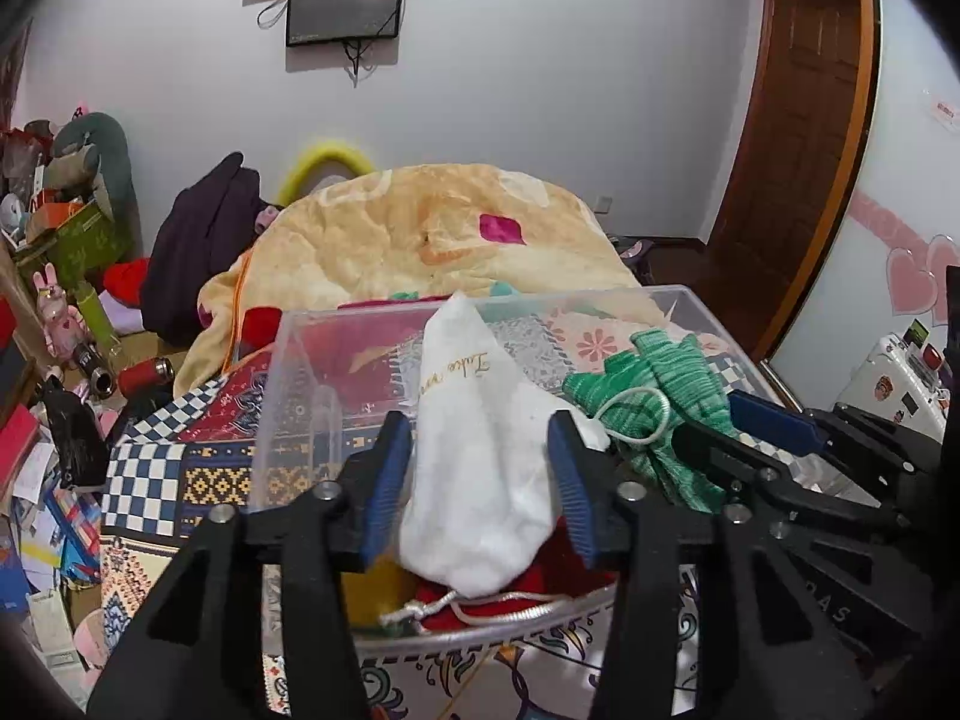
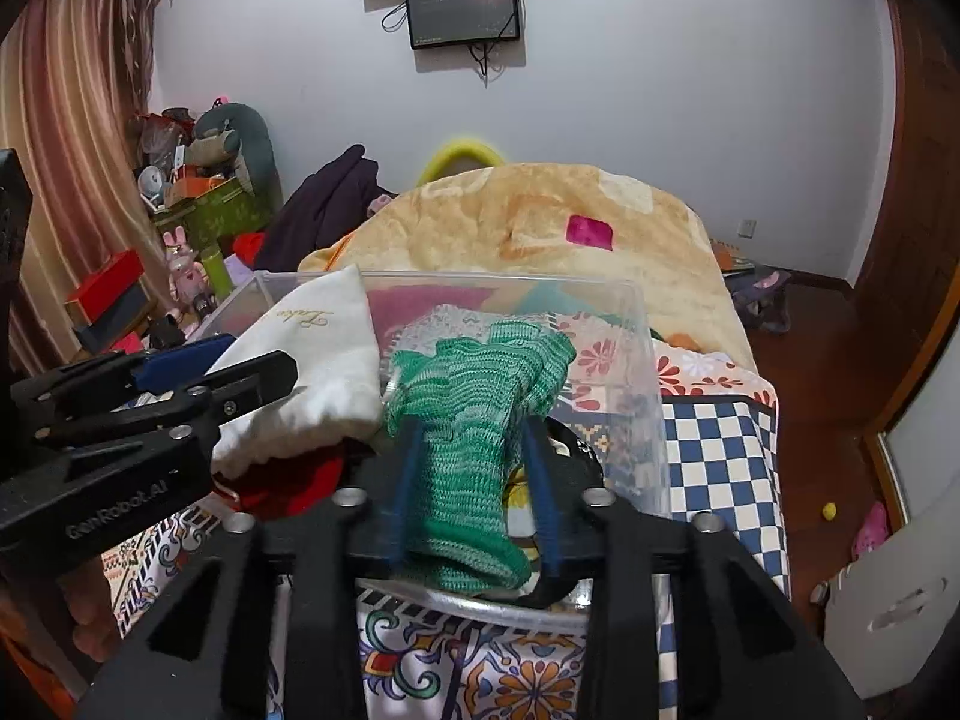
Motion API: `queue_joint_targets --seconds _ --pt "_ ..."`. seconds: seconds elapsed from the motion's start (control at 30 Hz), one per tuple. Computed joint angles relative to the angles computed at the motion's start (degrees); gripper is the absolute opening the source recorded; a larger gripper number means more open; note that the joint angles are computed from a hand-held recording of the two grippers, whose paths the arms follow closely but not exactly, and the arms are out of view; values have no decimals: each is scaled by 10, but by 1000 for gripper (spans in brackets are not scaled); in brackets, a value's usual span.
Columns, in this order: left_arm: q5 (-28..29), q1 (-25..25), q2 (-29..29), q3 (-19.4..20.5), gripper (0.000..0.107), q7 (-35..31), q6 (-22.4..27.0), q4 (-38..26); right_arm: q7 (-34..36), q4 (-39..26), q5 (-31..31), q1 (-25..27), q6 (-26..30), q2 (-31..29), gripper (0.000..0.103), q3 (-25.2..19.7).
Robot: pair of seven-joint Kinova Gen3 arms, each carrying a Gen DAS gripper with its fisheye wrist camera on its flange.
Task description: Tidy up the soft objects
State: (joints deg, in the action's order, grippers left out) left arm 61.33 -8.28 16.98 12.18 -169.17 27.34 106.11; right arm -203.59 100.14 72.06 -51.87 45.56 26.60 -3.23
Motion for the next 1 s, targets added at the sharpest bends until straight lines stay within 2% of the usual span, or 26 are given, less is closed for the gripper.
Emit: queue_joint_targets --seconds 0.1,0.17,0.3,0.47,0.63,0.7,0.83,0.87,0.9,1.0 --pt "28 -20 -18 2 60 -34 21 10 -5 9 10 -9 14 -11 47 -2" --pt "57 -31 -32 -8 61 -61 48 17 -13 13 20 -21 40 -18 49 -5" --pt "108 -47 -62 -40 61 -106 108 32 -37 27 48 -32 77 -36 49 -21" --pt "170 -60 -109 -89 61 -163 183 61 -72 43 92 -60 163 -59 49 -50" --pt "209 -59 -150 -142 63 -204 244 86 -106 58 132 -78 225 -74 51 -81" --pt "229 -62 -173 -161 68 -229 264 105 -118 63 147 -88 256 -78 57 -91" --pt "254 -68 -200 -188 76 -266 300 128 -128 63 168 -100 293 -79 60 -105" --pt "259 -70 -207 -194 82 -277 309 134 -127 62 172 -101 298 -78 60 -108" --pt "264 -71 -212 -197 89 -284 311 139 -129 61 174 -103 305 -77 63 -110" --pt "275 -76 -226 -209 97 -299 329 153 -135 58 184 -112 327 -68 75 -112"
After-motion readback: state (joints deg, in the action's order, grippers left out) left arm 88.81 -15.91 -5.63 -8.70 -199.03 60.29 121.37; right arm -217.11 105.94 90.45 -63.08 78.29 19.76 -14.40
